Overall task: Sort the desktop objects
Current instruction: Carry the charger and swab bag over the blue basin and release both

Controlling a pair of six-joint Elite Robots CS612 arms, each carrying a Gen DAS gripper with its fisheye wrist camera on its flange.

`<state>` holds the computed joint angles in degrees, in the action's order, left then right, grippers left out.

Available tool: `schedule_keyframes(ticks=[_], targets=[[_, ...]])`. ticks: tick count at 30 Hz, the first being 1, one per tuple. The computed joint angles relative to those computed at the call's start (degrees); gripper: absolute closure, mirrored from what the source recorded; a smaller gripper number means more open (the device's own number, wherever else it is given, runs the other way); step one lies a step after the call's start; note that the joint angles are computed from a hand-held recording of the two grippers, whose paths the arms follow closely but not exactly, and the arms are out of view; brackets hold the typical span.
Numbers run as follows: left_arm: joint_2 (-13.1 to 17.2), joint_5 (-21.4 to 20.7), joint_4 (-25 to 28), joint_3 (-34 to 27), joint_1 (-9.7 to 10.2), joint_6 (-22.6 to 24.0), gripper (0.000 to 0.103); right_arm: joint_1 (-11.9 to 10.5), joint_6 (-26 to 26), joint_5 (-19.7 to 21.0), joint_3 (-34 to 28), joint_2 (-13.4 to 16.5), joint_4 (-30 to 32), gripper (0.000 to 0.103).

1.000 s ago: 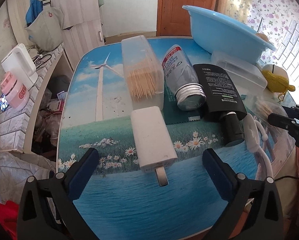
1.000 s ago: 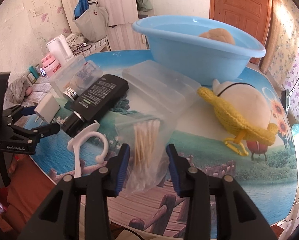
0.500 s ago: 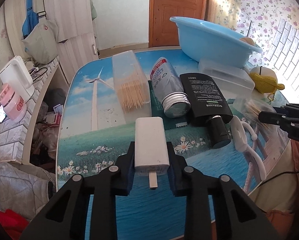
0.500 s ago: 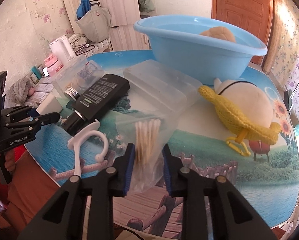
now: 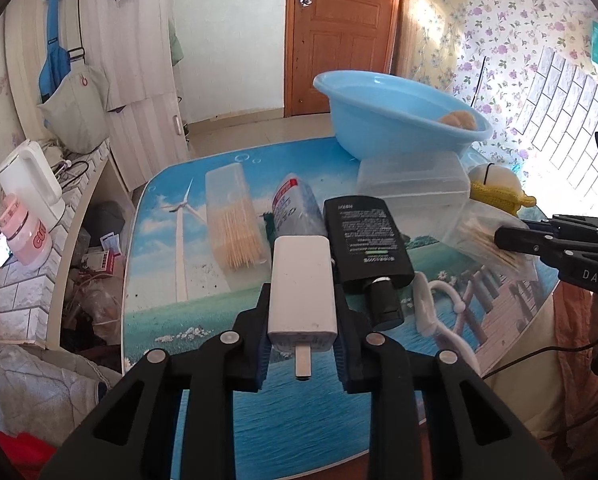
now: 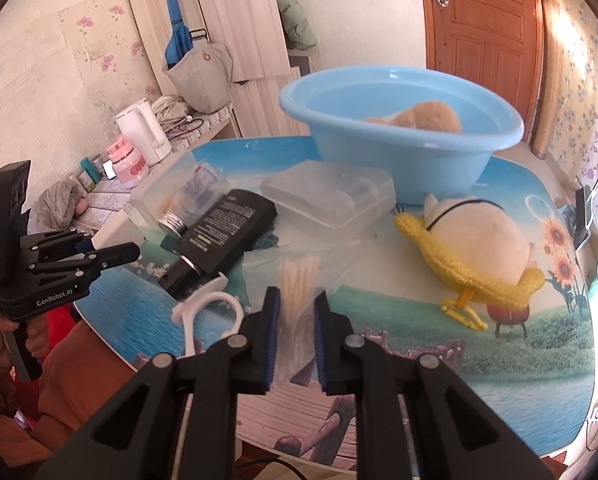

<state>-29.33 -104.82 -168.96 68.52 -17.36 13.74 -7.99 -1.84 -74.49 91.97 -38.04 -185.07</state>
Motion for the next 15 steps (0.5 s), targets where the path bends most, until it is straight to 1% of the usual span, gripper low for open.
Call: schedule_keyframes(ticks=[2, 8, 11, 15], targets=[[-0.36, 0.06, -0.54, 0.07, -0.20, -0.11, 0.079, -0.02, 0.00, 0.23, 0.21, -0.22, -0.97, 0.088], [-0.72, -2.02, -0.85, -1.30, -0.67, 0.11, 0.079, -0.38, 0.60, 0.63, 0.51, -0.91, -4.50, 0.088], [-0.08, -3.25, -0.78, -3.38, -0.83, 0.13, 0.079, -0.80, 1.15, 0.71, 0.34, -1.19, -6.28, 0.088], [0.77, -4.82, -0.50, -5.92, -1.25, -0.22, 0.079, -1.19, 1.63, -0.53, -0.68, -1.25, -7.76, 0.088]])
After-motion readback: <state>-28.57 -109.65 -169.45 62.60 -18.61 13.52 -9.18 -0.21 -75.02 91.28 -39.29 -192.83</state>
